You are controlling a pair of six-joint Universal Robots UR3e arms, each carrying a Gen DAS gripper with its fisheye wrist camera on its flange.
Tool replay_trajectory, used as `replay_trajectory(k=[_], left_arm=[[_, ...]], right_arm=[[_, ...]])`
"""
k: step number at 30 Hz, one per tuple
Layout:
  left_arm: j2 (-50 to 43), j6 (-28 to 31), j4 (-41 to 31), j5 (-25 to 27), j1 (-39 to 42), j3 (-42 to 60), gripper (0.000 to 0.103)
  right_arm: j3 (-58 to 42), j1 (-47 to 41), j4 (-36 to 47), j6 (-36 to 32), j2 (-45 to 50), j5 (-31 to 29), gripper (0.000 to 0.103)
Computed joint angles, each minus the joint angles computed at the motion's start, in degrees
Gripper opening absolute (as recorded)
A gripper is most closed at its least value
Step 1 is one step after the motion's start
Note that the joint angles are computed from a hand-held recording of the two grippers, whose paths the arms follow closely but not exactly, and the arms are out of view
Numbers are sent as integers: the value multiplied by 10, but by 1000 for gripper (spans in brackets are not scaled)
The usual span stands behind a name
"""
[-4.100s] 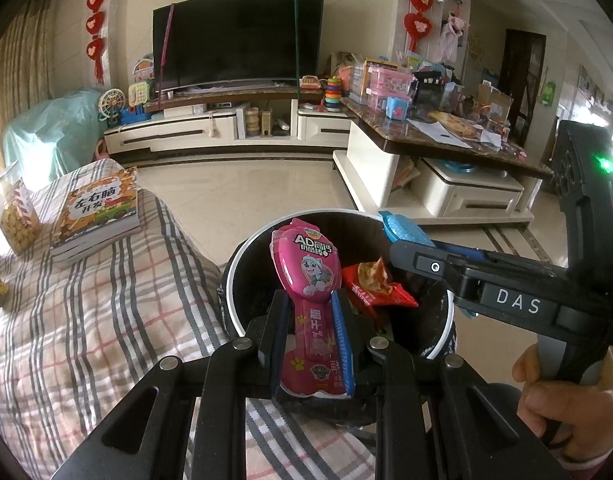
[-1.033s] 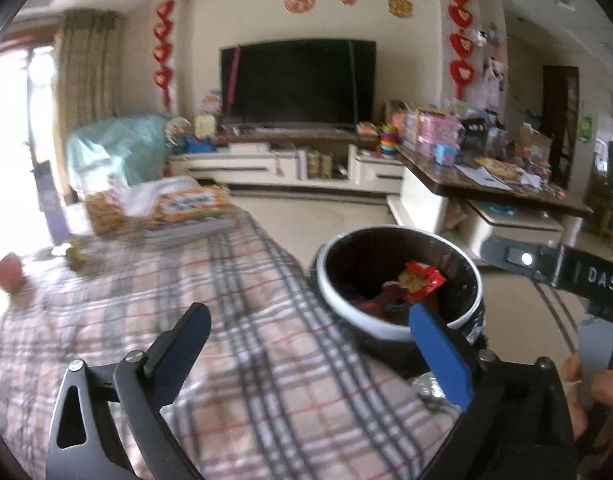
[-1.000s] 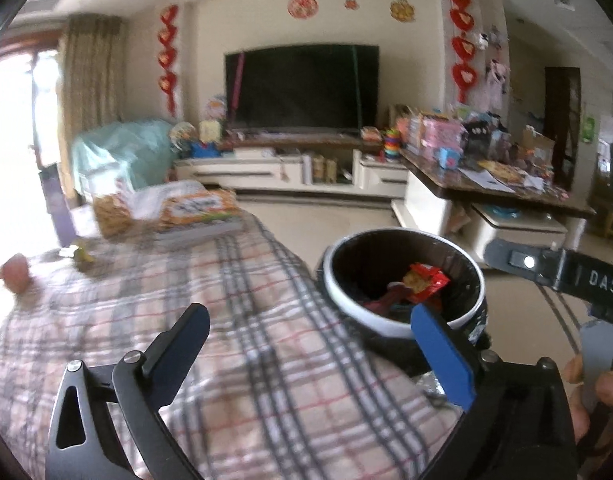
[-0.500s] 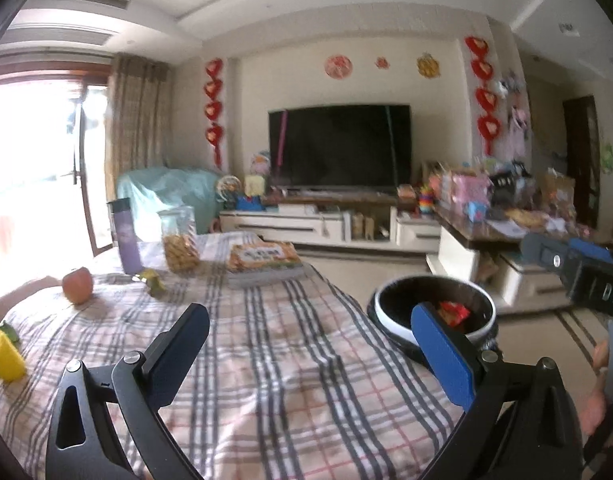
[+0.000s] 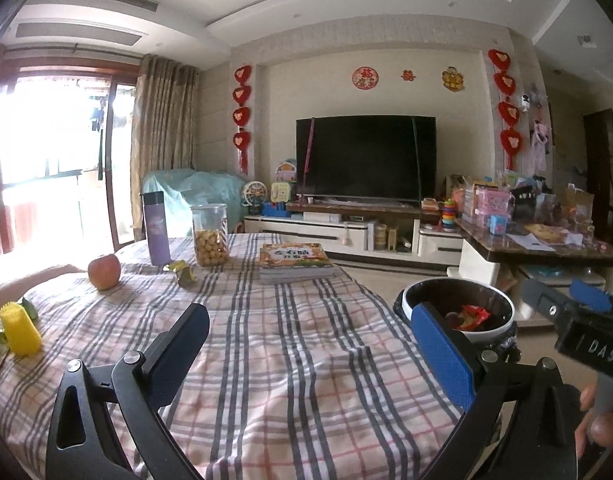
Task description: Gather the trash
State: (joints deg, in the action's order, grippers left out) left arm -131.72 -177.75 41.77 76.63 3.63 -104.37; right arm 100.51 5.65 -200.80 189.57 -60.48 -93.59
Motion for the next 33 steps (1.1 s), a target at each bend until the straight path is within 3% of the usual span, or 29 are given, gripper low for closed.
replay_trajectory(k=[33], left_arm=[[-12, 6, -5, -1, 5, 4, 102]], right_arm=[[10, -4, 11, 5, -8, 13, 103]])
